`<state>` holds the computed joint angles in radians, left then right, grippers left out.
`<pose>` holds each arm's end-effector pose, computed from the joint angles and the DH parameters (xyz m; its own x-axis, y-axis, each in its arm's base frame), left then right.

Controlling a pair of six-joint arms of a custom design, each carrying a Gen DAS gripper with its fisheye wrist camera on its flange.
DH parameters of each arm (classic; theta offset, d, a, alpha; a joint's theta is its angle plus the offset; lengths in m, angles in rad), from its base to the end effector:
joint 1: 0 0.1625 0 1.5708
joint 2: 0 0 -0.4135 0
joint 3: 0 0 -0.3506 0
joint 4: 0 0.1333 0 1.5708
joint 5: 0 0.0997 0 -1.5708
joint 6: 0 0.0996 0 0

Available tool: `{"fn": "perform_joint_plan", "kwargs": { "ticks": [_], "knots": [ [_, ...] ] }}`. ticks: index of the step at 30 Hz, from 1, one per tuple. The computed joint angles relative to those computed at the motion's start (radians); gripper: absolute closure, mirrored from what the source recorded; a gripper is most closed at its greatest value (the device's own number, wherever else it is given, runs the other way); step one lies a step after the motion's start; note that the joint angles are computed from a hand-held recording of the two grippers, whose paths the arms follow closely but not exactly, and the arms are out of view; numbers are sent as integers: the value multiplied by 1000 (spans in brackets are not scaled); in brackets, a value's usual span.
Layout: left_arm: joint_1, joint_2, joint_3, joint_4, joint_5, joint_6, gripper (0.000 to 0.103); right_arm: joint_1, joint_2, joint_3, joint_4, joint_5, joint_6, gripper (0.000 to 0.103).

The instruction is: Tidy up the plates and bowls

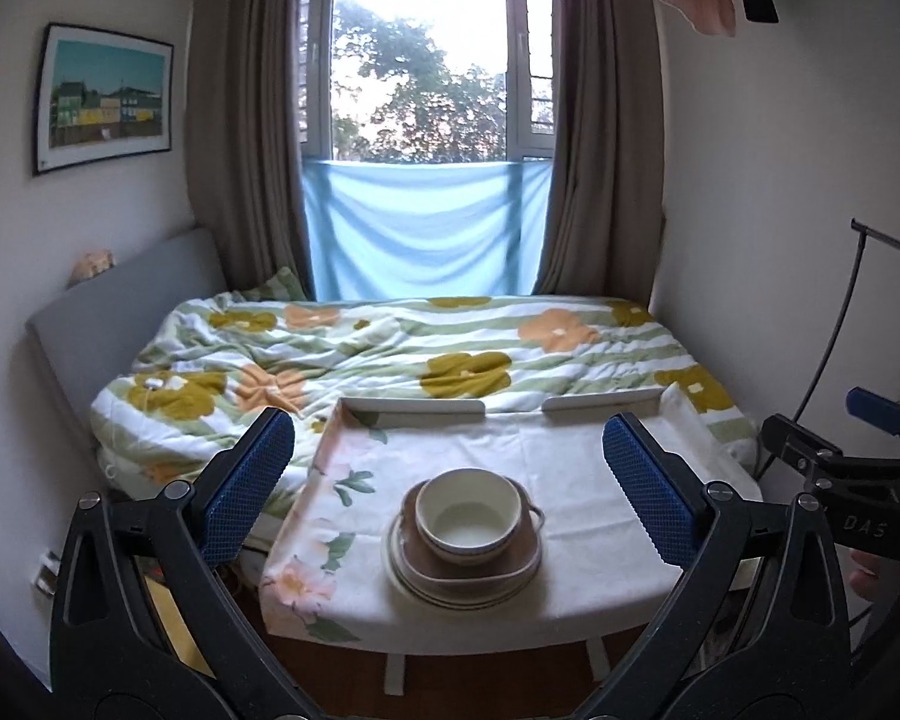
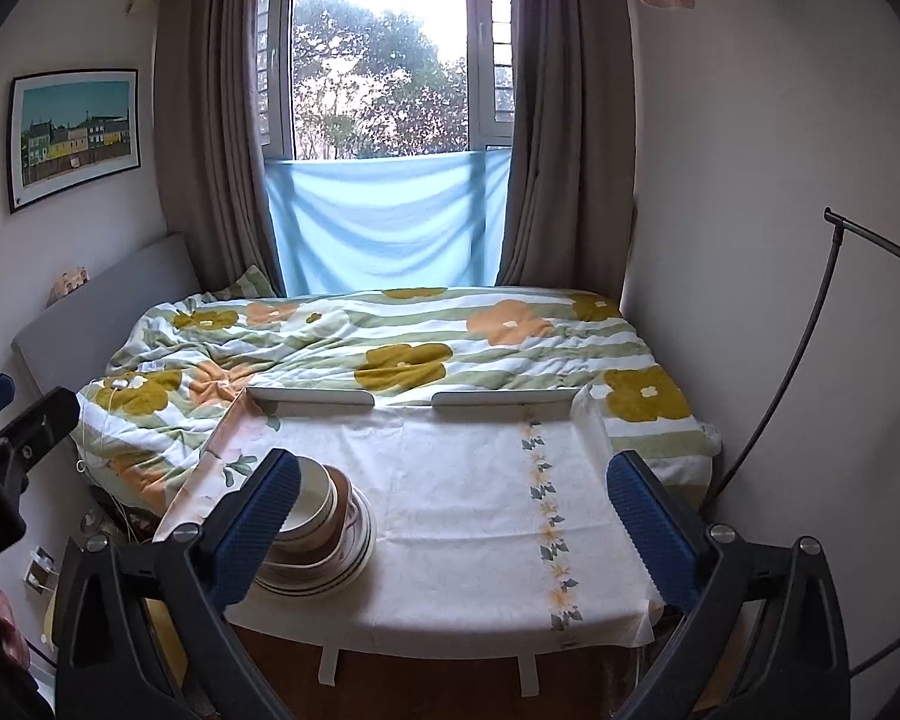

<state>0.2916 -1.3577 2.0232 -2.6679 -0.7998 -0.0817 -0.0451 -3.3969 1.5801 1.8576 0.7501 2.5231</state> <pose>-0.4050 -0.3332 0.3270 -0.5548 0.5798 -0.5967 0.8274 0.3095 -0.4686 0.4120 -0.2250 0.2957 -0.5936 0.5828 0.5550 -0.3724 0.4125 -0.8314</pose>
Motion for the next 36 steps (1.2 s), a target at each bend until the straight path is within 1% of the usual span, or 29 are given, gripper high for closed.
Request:
{"fn": "perform_joint_plan", "kwargs": {
  "ticks": [2,8,15,24,36],
  "knots": [
    [-4,8,4,-13,12,10,1,5,-2,-1,-10,0,8,1],
    [-4,16,2,-28,14,20,1,-1,2,-10,-20,-15,22,1],
    [3,16,3,-47,1,29,1,-1,2,-13,-31,-18,37,1],
    [3,9,4,-30,5,13,1,-3,6,-17,-25,-26,31,1],
    [9,12,7,-48,9,36,1,-5,6,-18,-26,-29,32,1]
  ]
}}
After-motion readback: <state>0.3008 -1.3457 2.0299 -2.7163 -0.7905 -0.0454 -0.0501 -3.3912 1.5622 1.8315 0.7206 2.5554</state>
